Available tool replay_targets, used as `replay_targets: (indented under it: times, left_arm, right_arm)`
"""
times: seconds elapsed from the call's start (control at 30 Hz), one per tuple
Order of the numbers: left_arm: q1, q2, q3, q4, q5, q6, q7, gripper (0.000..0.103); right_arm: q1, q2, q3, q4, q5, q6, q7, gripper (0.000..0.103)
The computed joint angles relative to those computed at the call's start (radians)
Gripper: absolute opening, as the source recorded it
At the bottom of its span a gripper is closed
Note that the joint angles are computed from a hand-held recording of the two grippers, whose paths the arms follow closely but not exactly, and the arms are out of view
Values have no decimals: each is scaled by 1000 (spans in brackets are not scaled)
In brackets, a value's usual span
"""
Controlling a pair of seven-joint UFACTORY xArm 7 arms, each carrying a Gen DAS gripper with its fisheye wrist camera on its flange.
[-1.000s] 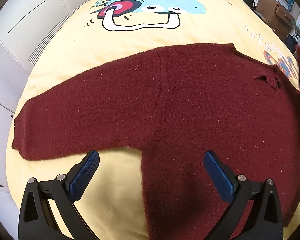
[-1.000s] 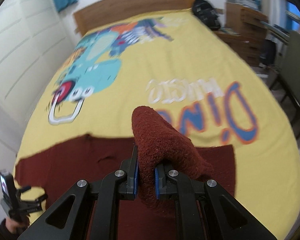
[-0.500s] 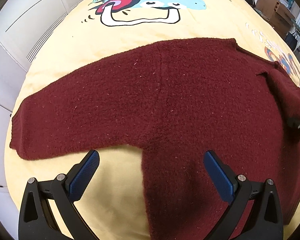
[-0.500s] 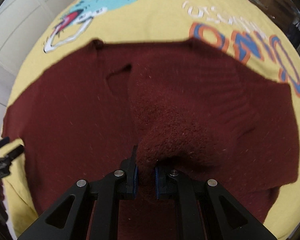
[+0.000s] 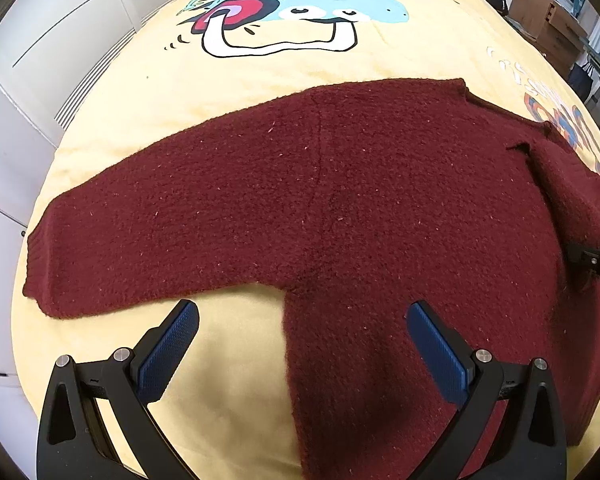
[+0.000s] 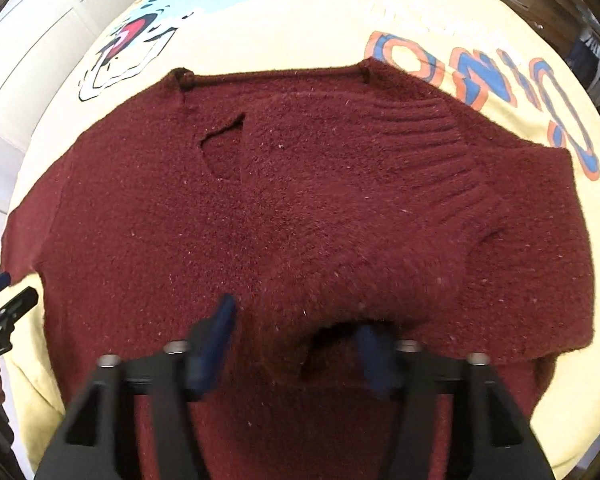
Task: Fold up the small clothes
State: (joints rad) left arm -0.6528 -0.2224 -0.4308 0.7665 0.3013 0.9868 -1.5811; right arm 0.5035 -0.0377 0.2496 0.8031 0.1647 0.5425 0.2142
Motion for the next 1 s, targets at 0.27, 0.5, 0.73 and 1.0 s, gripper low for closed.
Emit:
replay_targets:
  times: [0.27,0.5,0.73,1.0]
  left_arm:
    - [-3,22,-3,33,18,21,2,102]
    - [-13,100,14,94,52,-22,67,102]
    - [-52,310,58,355,187,-10,211,102]
    - [-173,674,143,846,256,93,513,102]
  right_arm:
    - [-34,-158,-18,-94,-106,64,8,81]
    - [-102,-288,-58,-252,-124,42,54,81]
    - [-176,-361,-88,-329,-148,45,80,82]
    - [-194,-413,-110,-379,-138,43,55,82]
